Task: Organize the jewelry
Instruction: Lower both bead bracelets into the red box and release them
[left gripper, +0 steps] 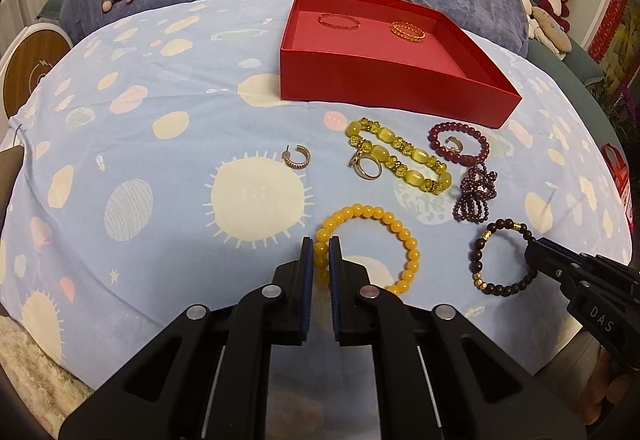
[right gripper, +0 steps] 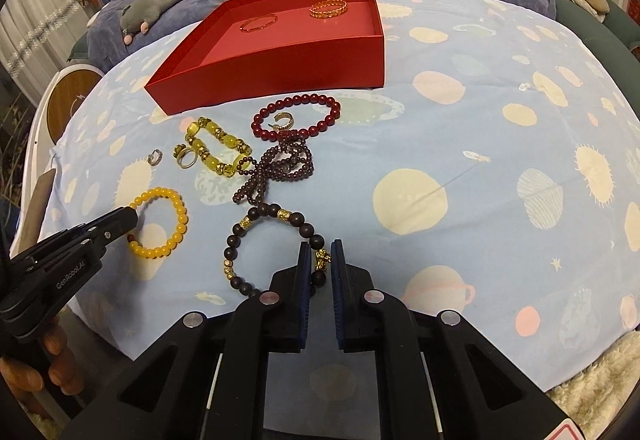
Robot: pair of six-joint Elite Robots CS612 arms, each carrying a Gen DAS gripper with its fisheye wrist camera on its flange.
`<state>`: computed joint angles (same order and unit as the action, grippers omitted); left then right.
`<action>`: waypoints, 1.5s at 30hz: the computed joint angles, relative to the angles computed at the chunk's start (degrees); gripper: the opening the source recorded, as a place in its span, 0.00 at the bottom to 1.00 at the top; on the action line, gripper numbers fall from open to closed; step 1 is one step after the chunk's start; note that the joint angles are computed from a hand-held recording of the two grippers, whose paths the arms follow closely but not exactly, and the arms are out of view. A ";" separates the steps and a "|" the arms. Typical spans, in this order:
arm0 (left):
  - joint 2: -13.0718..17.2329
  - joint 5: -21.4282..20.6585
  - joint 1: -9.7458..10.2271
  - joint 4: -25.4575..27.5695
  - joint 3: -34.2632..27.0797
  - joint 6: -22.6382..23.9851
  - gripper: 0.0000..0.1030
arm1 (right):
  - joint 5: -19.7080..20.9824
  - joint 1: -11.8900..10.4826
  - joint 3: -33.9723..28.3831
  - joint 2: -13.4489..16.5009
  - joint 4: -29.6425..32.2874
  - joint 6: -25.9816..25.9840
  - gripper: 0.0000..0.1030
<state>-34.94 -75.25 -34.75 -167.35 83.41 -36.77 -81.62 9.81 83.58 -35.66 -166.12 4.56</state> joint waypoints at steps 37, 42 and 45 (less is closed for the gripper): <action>-2.14 -4.93 0.57 -5.89 -4.95 7.90 0.07 | 3.01 -1.24 -3.43 -1.68 -7.88 1.92 0.09; 0.74 -5.75 1.98 -4.83 -12.02 9.94 0.07 | 3.87 -1.51 -10.43 0.95 -6.22 1.77 0.09; 2.99 -6.66 2.91 -3.19 -16.95 10.23 0.07 | 3.74 -1.40 -15.12 3.09 -4.34 1.12 0.09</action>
